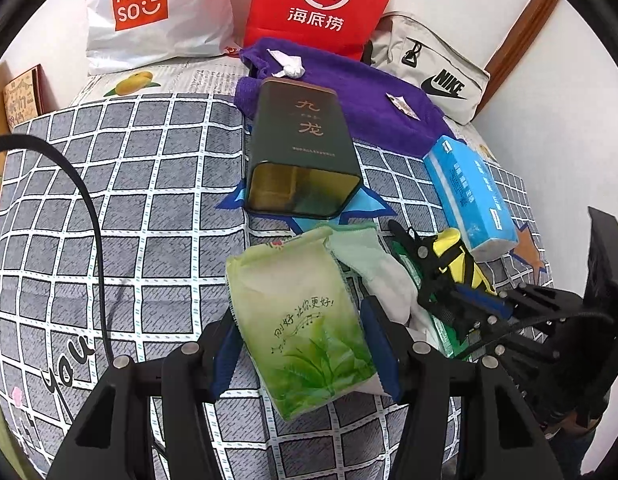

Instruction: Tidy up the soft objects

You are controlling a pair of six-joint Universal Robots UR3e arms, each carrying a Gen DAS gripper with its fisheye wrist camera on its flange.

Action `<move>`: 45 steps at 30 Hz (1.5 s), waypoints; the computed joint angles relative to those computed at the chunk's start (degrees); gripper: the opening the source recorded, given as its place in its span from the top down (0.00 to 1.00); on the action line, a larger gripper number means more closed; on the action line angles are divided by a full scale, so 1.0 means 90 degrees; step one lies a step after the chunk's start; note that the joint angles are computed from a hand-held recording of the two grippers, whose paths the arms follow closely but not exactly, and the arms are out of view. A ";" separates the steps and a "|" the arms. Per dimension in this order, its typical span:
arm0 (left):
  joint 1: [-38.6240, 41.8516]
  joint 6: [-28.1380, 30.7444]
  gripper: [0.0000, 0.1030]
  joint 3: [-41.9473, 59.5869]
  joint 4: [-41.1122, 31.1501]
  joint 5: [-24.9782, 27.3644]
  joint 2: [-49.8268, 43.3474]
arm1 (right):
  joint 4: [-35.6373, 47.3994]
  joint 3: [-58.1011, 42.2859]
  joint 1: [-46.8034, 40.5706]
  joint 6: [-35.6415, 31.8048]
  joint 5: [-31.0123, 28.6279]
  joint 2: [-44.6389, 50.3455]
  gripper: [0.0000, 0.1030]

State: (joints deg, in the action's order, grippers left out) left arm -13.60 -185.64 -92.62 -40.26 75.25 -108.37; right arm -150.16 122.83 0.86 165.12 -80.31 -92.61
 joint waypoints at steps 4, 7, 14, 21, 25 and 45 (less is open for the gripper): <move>0.0058 0.0005 0.46 -0.0110 0.0039 -0.0056 0.0080 | -0.0074 -0.0189 0.0139 0.0188 -0.0111 0.0411 0.93; 0.0088 0.0020 0.46 -0.0244 0.0111 -0.0036 0.0165 | -0.0109 -0.0125 0.0012 0.0220 0.0026 0.0317 0.96; 0.0194 0.0039 0.47 -0.0474 0.0300 -0.0148 0.0318 | 0.0010 0.0094 -0.0289 0.0144 0.0279 -0.0210 0.97; 0.0122 0.0099 0.47 -0.0167 -0.0058 0.0034 0.0306 | 0.0323 0.0181 -0.0599 0.0087 0.0630 -0.0698 0.97; 0.0211 0.0046 0.47 -0.0104 -0.0153 -0.0064 0.0361 | 0.0527 0.0127 -0.0774 0.0021 0.0819 -0.0956 0.97; 0.0250 -0.0094 0.47 0.1229 -0.0565 0.0077 -0.0298 | 0.0824 -0.0539 -0.1506 -0.0329 0.1180 -0.0925 0.97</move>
